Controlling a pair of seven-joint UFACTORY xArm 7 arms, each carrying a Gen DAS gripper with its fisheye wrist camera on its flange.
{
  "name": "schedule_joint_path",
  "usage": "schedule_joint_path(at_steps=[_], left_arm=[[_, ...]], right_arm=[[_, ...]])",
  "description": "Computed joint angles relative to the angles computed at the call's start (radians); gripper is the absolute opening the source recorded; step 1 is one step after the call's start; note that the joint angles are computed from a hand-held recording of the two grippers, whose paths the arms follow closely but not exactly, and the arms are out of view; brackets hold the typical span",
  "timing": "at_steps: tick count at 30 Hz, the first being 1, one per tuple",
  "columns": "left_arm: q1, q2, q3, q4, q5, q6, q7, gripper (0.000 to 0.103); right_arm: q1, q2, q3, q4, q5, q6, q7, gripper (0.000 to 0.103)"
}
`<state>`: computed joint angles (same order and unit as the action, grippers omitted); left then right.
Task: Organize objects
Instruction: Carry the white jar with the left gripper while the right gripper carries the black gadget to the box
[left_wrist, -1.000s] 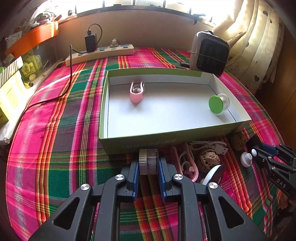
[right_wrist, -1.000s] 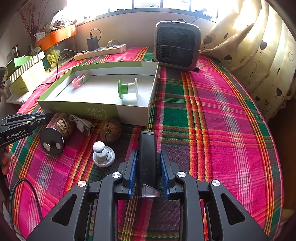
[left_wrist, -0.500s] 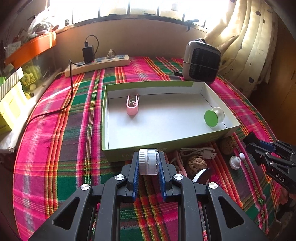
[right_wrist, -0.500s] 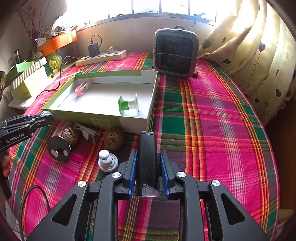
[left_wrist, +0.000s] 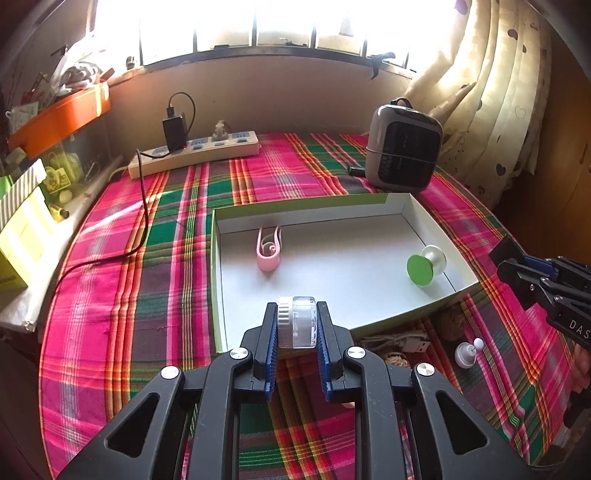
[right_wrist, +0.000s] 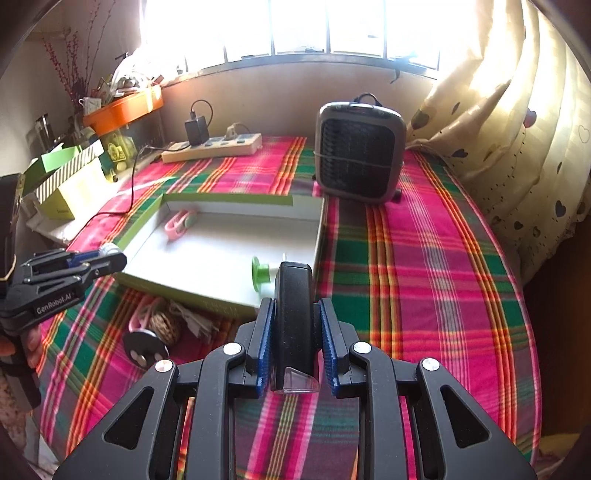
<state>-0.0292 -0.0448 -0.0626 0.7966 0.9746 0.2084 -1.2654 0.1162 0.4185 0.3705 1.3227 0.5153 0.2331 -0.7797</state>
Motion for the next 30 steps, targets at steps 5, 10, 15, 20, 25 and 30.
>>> schedule_joint_path(at_steps=[5,10,15,20,25,30], left_arm=[[0.000,0.026,0.014,0.022,-0.034,-0.012,0.028,0.017],[-0.009,0.050,0.030,0.048,-0.042,-0.013,0.049,0.017],[-0.019,0.079,0.051,0.066,-0.074,-0.019,0.080,0.017],[-0.031,0.103,0.074,0.077,-0.093,-0.027,0.095,0.017],[-0.041,0.124,0.095,0.084,-0.124,-0.030,0.117,0.017],[-0.049,0.145,0.109,0.096,-0.159,-0.037,0.150,0.017]], right_arm=[[0.035,0.044,-0.022,0.083,-0.038,0.037,0.047,0.025],[0.079,0.105,-0.051,0.184,-0.102,0.083,0.113,0.025],[0.121,0.165,-0.075,0.275,-0.166,0.111,0.178,0.025],[0.158,0.245,-0.093,0.404,-0.221,0.176,0.235,0.025],[0.208,0.343,-0.124,0.560,-0.277,0.264,0.301,0.025],[0.237,0.416,-0.132,0.669,-0.305,0.325,0.330,0.025]])
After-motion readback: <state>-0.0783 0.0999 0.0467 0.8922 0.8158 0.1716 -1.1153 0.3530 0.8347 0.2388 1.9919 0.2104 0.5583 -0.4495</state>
